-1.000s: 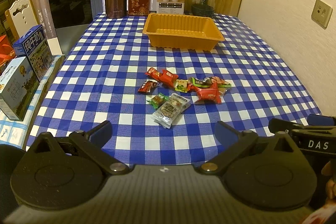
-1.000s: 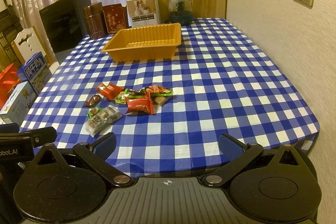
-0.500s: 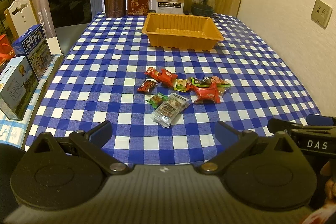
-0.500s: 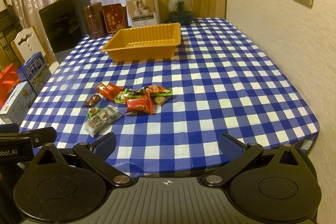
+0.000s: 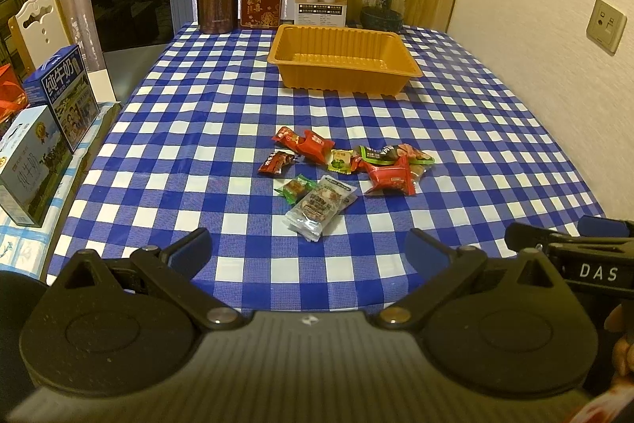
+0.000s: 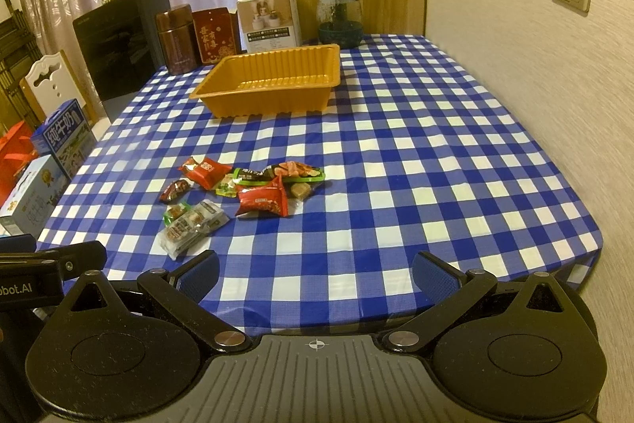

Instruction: Organize snacks

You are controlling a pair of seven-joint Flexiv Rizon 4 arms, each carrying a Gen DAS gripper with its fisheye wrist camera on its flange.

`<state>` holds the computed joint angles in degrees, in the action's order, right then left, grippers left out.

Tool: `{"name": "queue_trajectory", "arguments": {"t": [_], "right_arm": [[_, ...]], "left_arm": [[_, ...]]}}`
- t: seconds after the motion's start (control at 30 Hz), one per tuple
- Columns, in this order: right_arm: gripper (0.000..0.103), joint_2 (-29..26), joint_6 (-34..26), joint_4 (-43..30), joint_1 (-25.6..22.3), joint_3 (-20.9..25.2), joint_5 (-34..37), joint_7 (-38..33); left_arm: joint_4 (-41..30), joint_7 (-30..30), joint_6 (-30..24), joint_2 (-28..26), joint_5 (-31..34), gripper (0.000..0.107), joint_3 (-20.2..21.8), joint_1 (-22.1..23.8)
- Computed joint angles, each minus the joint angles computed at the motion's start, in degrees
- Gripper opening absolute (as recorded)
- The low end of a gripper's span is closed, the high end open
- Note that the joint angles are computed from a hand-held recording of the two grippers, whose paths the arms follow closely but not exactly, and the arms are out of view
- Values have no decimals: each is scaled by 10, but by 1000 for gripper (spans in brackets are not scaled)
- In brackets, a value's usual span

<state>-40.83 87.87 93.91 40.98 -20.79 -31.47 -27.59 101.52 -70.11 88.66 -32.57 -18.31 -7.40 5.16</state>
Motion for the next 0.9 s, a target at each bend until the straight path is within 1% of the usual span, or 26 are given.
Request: {"name": "queue_trajectory", "arguments": {"t": [0.67, 0.9], "right_arm": [[103, -1, 0, -1, 1, 0, 3, -1], [103, -4, -1, -5, -5, 2, 4, -2]], "left_arm": [[1, 1, -1, 1, 0, 103, -4, 3], [2, 20, -2, -2, -14, 103, -39, 28]]}}
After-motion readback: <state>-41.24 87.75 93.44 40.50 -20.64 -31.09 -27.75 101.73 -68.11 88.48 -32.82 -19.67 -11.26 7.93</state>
